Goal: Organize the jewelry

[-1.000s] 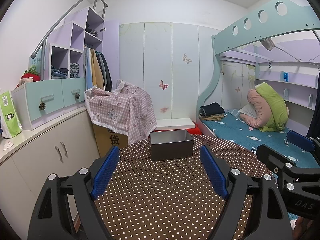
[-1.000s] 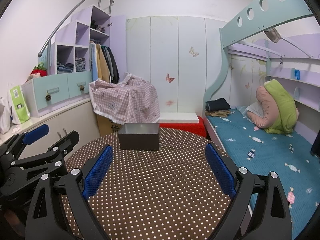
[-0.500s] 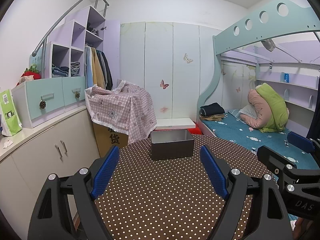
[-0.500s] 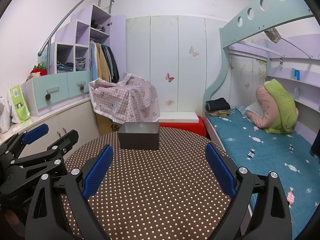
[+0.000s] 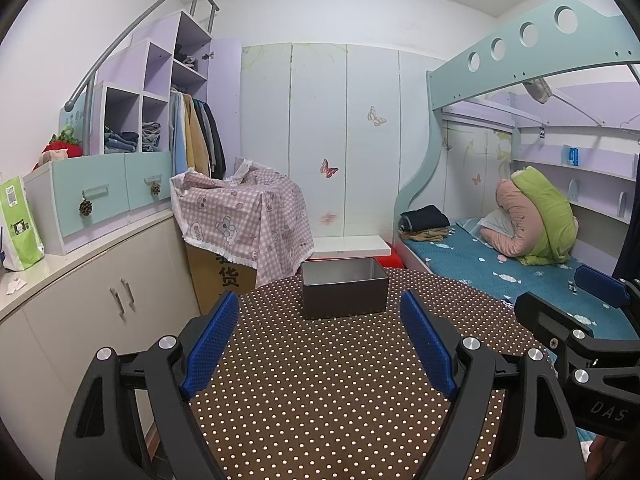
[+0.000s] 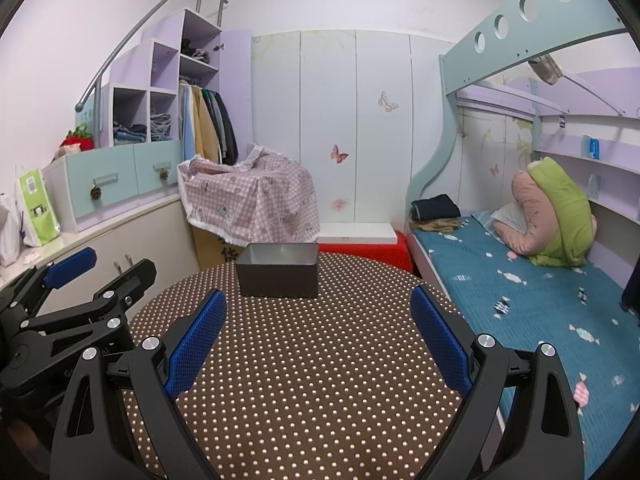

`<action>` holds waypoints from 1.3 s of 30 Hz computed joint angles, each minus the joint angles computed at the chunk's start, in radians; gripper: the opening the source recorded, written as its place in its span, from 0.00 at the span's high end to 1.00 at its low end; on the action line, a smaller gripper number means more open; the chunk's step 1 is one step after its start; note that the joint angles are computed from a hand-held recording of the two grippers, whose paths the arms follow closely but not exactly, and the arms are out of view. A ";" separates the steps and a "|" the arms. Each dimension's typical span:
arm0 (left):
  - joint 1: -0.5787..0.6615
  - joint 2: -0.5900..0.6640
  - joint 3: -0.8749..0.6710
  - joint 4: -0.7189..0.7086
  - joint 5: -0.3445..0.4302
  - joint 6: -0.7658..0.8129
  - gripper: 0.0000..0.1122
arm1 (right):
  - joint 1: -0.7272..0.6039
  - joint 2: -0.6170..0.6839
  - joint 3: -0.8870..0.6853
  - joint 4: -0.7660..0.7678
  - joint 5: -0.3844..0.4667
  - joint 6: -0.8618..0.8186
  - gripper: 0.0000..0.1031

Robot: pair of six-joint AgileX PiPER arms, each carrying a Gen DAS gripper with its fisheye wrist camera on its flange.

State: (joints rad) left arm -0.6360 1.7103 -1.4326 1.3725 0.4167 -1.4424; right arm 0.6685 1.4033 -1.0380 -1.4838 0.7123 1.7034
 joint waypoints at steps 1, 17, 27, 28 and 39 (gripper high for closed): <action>-0.001 -0.001 0.003 0.003 0.000 -0.004 0.29 | 0.000 0.002 -0.004 0.003 0.000 -0.004 0.13; -0.017 -0.004 0.021 0.042 0.014 -0.049 0.29 | -0.003 0.001 -0.007 0.007 -0.003 -0.012 0.13; -0.023 -0.007 0.024 0.045 0.019 -0.055 0.29 | -0.005 -0.002 -0.004 0.008 -0.006 -0.013 0.13; -0.023 -0.006 0.023 0.050 0.021 -0.060 0.29 | -0.004 -0.001 -0.005 0.010 -0.005 -0.017 0.13; -0.027 -0.010 0.023 0.043 0.023 -0.049 0.29 | -0.010 0.001 0.009 -0.012 -0.010 0.010 0.13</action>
